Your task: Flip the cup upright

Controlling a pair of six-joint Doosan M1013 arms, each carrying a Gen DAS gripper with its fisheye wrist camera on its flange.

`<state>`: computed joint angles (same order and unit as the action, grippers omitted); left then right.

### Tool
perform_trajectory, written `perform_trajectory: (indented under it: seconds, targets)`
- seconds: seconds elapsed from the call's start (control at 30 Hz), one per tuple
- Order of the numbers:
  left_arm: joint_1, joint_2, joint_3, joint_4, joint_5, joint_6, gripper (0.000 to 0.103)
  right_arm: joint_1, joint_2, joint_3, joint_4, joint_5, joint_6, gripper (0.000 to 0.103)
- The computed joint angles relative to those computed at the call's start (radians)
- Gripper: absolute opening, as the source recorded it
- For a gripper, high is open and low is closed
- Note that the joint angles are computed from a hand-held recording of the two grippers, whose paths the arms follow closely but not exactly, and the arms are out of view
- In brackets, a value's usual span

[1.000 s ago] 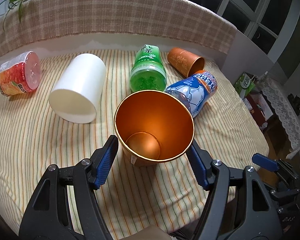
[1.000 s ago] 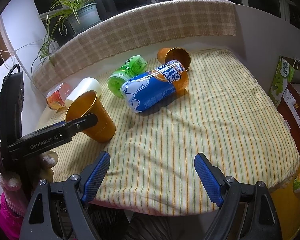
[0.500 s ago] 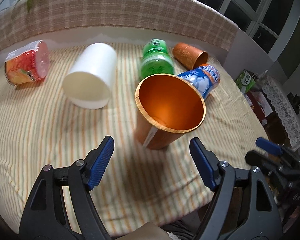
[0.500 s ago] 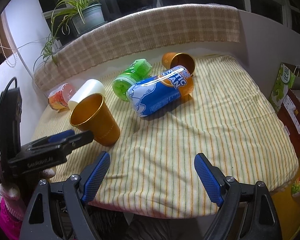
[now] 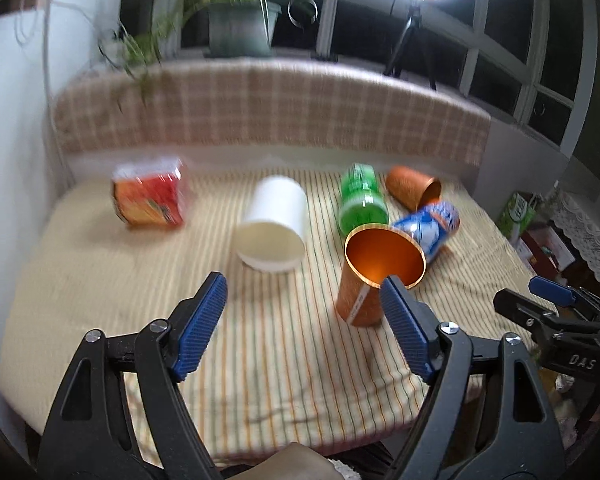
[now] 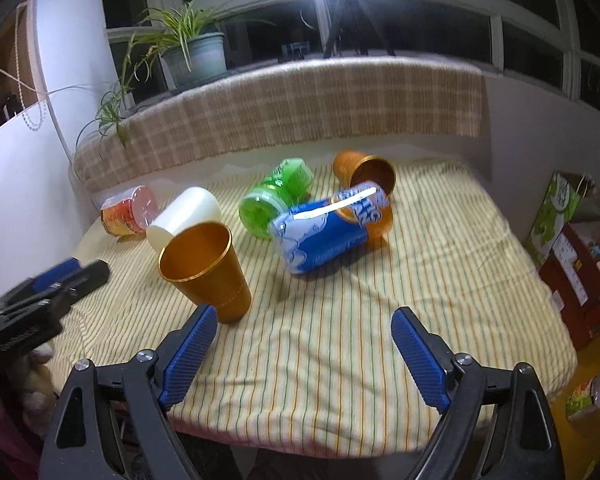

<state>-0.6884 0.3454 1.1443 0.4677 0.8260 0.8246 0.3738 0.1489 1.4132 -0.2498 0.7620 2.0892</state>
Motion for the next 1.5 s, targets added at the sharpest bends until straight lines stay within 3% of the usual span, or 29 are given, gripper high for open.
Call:
perform_trajectory:
  seconds: [0.27,0.5,0.57,0.63,1.5]
  targets:
    - [-0.029,-0.042,0.044,0.207,-0.032,-0.155,0.092,0.033,-0.015,0.015,-0.153,-0.051,0.095,0.103]
    - [-0.048,-0.062,0.071,0.331,-0.029,-0.229,0.093,0.044,-0.017,0.018,-0.223,-0.064,0.163,0.103]
    - [-0.048,-0.067,0.079,0.341,-0.034,-0.241,0.101,0.046,-0.019,0.021,-0.239,-0.069,0.185,0.103]
    - [-0.050,-0.073,0.090,0.365,-0.037,-0.267,0.103,0.047,-0.018,0.021,-0.247,-0.069,0.196,0.103]
    - [-0.046,-0.085,0.105,0.372,-0.023,-0.292,0.103,0.049,-0.014,0.015,-0.251,-0.063,0.200,0.103]
